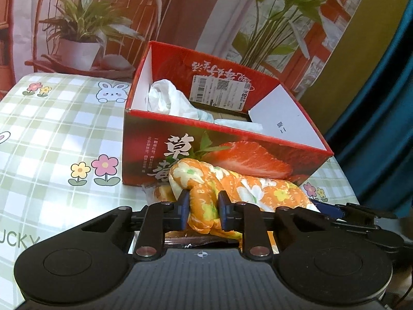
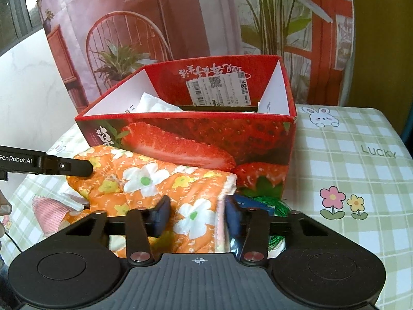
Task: Organize soft objects
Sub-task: 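Close the right gripper on the oven mitt while the left gripper holds it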
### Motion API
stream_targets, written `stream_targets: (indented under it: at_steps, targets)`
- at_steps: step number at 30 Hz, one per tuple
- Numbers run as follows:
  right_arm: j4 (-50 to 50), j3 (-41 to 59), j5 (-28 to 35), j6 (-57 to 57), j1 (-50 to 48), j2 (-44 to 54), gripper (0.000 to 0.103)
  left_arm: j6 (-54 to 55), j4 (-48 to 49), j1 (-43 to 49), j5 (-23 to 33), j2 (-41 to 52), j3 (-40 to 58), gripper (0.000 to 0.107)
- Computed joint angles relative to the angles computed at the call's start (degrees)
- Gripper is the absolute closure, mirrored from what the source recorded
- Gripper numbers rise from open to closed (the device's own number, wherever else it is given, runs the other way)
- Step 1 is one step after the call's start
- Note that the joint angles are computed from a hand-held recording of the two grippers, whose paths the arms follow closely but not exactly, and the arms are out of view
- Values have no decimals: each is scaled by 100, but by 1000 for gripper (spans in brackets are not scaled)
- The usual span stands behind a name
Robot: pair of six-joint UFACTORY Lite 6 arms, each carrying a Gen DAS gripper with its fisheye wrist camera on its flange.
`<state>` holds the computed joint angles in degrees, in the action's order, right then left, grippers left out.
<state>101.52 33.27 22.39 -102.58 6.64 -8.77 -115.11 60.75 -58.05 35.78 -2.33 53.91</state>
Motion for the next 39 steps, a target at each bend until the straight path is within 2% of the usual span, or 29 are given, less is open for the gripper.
stream_targets:
  at_steps: [7,14,20,24,32,36,39]
  targets:
    - [-424,-33,213,215,-94,-212,87,-214,269,-241,335,-92,-44,88]
    - [-591,16,399,173,-123,-644,89,-274,620,-433,800,-375,18,89]
    - [-1007,388,718,411,-316,-845,90,223,897,-445,1179,-395,507,90]
    - [-1083,707,756,460,-301,-812,91,488,922,-248,1105,-373,792,90]
    - [-1178,1071,963,584,-437,-806,92,410,942,15,828,-548,737,91]
    - [-1167,1486,940,526,-464,-552,92,648,1107,332,675,-357,1040,92]
    - [-879,1949,681,16,-316,-113,92,1105,1080,809,398,82,1579,92]
